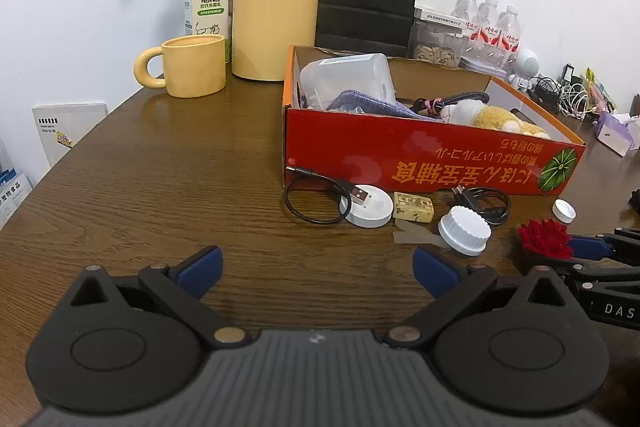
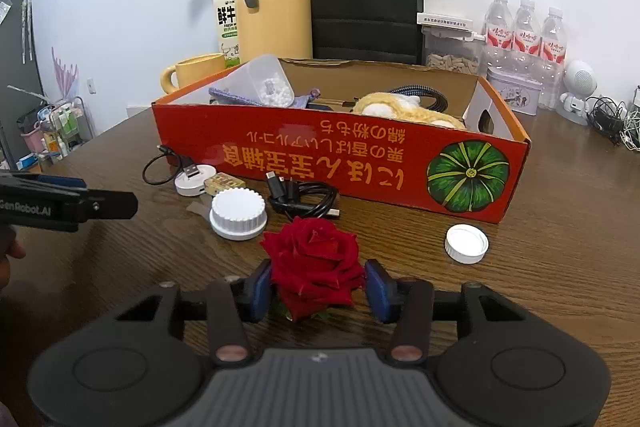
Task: Organize objects
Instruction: 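Grasp the red rose with the right gripper while the left gripper grasps the white ribbed cap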
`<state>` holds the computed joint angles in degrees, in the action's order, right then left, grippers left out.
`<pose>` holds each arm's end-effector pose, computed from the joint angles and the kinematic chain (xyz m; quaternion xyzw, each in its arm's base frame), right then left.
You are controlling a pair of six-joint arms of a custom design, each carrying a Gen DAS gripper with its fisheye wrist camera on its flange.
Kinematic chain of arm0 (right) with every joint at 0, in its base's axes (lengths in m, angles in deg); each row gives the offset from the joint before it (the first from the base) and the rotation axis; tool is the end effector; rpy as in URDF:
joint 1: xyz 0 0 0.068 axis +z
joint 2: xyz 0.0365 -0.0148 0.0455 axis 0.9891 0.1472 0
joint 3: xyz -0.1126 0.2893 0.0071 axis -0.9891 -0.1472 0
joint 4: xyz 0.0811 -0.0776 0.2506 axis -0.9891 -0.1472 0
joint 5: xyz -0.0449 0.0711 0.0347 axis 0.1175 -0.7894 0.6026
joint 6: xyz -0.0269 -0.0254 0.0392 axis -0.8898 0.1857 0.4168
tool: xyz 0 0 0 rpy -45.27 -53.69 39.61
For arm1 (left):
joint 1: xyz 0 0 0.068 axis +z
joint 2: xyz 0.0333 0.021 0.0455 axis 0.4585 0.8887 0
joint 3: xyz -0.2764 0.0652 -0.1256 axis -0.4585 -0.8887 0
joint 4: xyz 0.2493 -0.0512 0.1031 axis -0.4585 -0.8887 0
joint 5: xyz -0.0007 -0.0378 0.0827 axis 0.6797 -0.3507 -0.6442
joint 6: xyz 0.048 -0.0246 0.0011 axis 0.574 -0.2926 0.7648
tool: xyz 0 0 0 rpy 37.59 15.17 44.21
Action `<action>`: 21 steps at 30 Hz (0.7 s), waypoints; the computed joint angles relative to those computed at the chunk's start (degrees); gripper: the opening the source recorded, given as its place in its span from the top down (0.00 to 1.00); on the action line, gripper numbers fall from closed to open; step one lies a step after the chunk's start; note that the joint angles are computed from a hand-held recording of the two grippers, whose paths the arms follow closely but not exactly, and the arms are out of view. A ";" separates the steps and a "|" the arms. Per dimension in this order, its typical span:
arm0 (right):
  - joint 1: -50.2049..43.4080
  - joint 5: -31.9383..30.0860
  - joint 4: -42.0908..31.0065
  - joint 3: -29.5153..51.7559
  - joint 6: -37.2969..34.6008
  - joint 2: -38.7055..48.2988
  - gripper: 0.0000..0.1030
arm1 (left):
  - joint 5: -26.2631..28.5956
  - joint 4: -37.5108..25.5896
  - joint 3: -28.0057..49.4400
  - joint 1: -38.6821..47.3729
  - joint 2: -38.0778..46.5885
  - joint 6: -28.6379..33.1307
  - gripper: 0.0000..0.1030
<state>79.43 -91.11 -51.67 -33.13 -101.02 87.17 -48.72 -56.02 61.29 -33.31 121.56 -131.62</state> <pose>0.2580 0.0096 0.1397 -0.2812 0.8476 0.1659 0.4184 0.1742 -0.2544 0.1631 -0.1217 0.8868 0.0182 0.4455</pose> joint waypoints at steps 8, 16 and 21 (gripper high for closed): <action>-1.75 -2.51 3.26 -1.25 0.88 -0.50 0.62 | 0.27 -0.24 2.83 -0.07 2.14 2.30 0.00; -6.40 -4.47 7.87 -1.91 0.73 -0.15 0.63 | 1.06 2.66 8.45 0.41 6.25 11.07 0.00; -9.63 -6.25 10.48 -1.73 1.14 1.12 0.63 | 1.78 4.34 12.87 1.02 9.91 16.42 0.00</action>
<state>69.80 -97.37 -41.19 -34.86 -99.88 88.29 -46.94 -51.68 74.16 -32.29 131.47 -115.21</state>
